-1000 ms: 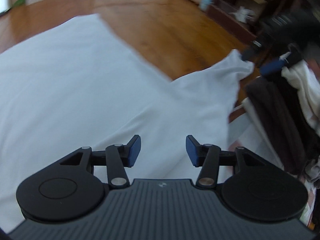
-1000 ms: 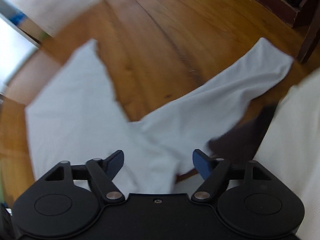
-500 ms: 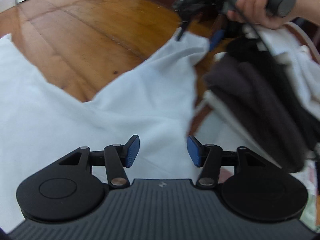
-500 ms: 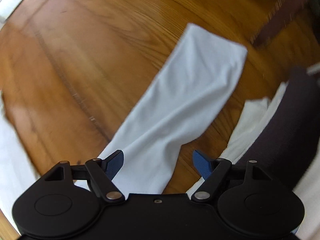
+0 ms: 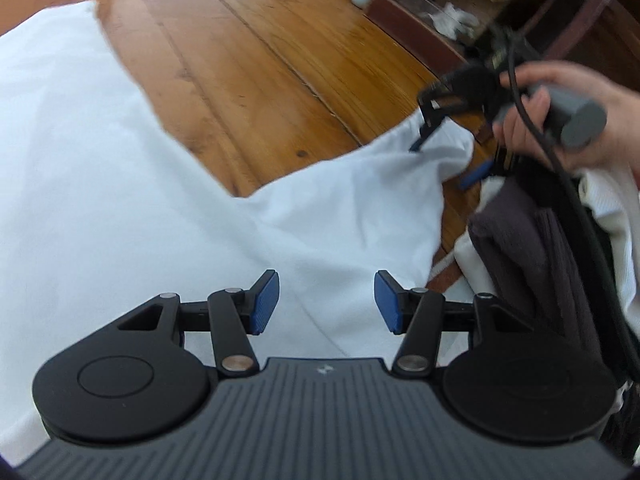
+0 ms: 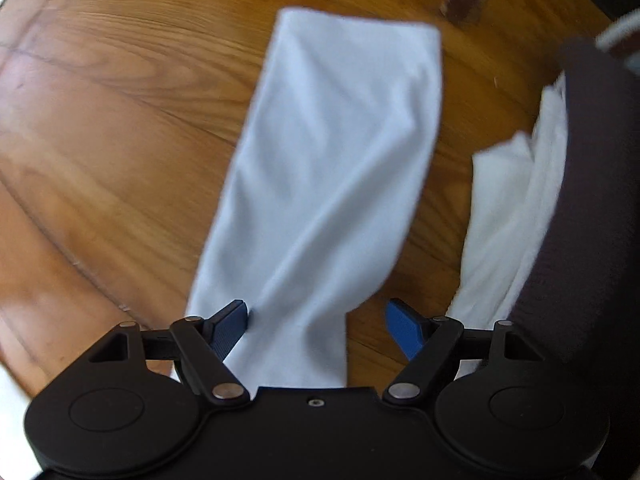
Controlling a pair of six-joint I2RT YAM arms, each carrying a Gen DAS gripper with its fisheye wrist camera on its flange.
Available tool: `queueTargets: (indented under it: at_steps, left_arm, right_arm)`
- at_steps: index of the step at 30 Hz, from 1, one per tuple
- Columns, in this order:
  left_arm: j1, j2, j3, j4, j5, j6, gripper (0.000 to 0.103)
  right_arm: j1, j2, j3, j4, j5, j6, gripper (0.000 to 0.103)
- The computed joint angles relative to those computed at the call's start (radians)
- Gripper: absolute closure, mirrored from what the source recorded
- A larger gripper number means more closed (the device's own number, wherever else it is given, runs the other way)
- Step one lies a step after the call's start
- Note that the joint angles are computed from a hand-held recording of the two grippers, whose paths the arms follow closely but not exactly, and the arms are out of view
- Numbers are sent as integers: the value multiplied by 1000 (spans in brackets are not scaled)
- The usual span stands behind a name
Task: Fold clothes
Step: 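Grasp the shirt sleeve with the right gripper and lift it toward the left gripper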
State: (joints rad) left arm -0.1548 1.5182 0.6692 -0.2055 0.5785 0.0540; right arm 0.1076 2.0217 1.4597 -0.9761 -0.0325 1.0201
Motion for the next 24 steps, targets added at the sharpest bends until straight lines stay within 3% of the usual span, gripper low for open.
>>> queueTargets:
  at_steps: [3, 4, 5, 6, 9, 12, 14, 19, 24]
  left_arm:
    - [62, -29, -12, -36, 19, 13, 51]
    - [84, -38, -16, -49, 22, 24, 51]
    - [106, -47, -19, -62, 24, 35, 51]
    - [130, -56, -21, -77, 30, 48, 51]
    - [209, -79, -26, -137, 71, 94, 53]
    - [275, -135, -54, -171, 58, 132, 53]
    - [330, -165, -64, -202, 56, 157, 53]
    - [488, -177, -36, -312, 80, 236, 54]
    - [657, -215, 34, -455, 41, 438, 54]
  right_arm:
    - [24, -25, -55, 74, 46, 28, 28]
    - [44, -41, -70, 99, 84, 17, 50]
    - [62, -62, -89, 135, 109, -15, 87]
    - [80, -79, -101, 162, 124, -45, 94]
    - [185, -120, -90, 169, 280, -107, 94]
    - [366, -173, -88, 179, 559, -228, 94]
    - [500, -240, -124, 213, 680, -256, 94]
    - [837, -332, -117, 159, 817, -145, 94]
    - [1170, -251, -60, 180, 1006, -55, 93]
